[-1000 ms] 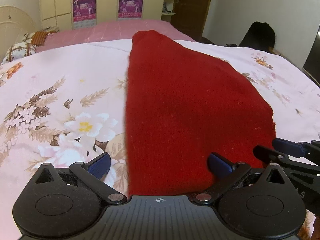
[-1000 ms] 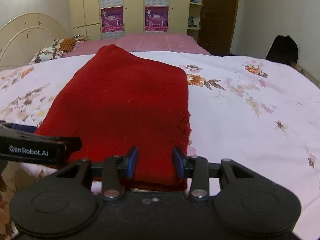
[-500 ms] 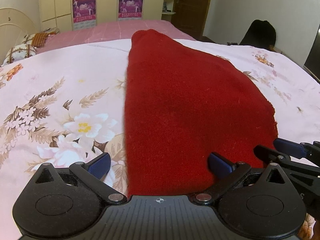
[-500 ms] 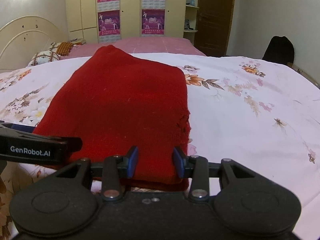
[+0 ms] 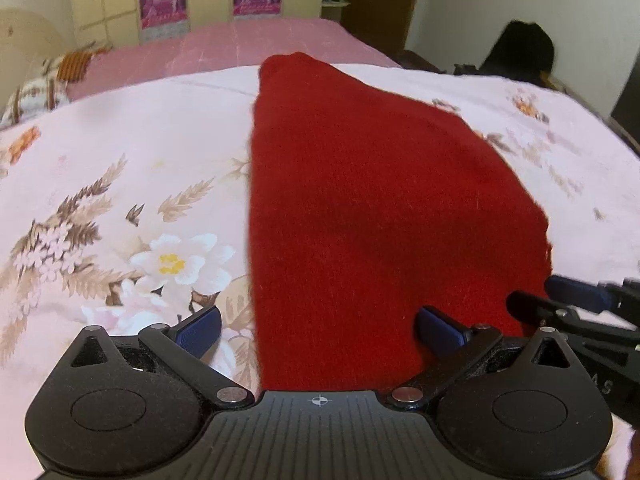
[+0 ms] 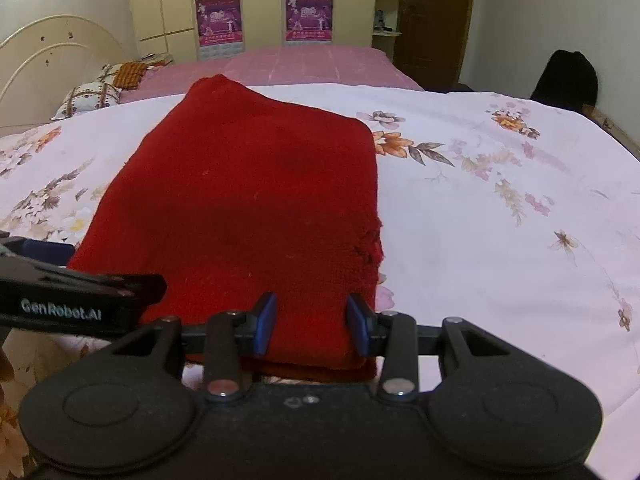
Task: Fold small clothes
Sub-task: 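Move both tools to the end of the red sweater strip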
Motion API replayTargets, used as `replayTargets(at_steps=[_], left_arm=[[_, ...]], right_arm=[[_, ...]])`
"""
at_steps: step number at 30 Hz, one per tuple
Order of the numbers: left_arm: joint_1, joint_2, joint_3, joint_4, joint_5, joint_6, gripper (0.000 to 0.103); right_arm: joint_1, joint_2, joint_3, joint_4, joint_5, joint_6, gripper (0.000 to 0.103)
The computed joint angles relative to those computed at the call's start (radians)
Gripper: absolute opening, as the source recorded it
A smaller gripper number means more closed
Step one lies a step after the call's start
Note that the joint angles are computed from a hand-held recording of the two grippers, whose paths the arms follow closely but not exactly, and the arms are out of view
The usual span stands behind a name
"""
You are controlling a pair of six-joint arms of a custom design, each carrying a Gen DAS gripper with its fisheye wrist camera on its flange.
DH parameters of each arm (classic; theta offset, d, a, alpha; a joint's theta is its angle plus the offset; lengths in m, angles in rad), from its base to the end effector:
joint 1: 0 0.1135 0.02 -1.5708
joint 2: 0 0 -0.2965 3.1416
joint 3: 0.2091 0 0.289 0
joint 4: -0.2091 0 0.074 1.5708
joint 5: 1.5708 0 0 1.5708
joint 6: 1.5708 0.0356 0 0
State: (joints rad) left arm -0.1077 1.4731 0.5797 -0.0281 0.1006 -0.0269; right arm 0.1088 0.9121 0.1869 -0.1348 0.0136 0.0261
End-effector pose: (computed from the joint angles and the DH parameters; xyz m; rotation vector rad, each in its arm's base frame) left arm 0.2792 -0.0338 0.1387 0.1430 2.4907 -0.1818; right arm 0.1605 0.0170 0.1223 -0.0944 2.4293 0.0443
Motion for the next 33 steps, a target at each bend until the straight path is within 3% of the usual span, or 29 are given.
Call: replayTargets(at_steps=[5, 11, 22, 26, 29, 33], left_arm=[[0.012, -0.043, 0.035, 0.002, -0.014, -0.001, 0.103], [0.012, 0.059, 0.136, 0.009, -0.043, -0.040, 0.103], [-0.015, 0.227, 0.228, 0.078, -0.068, -0.045, 0.103], [-0.001, 0.272, 0.248, 0.085, -0.017, -0.065, 0.103], [0.022, 0.292, 0.258, 0.084, 0.036, -0.069, 0.103], [0.037, 0.308, 0.258, 0.095, 0.078, -0.090, 0.103]], right_arm=[[-0.061, -0.100, 0.012, -0.003, -0.056, 0.015, 0.040], [-0.099, 0.115, 0.098, 0.158, -0.100, 0.004, 0.048], [-0.137, 0.348, 0.134, 0.349, -0.115, -0.029, 0.048], [-0.152, 0.458, 0.138, 0.412, -0.124, -0.052, 0.051], [-0.179, 0.467, 0.126, 0.446, -0.143, -0.047, 0.062], [-0.211, 0.479, 0.128, 0.451, -0.191, -0.056, 0.063]])
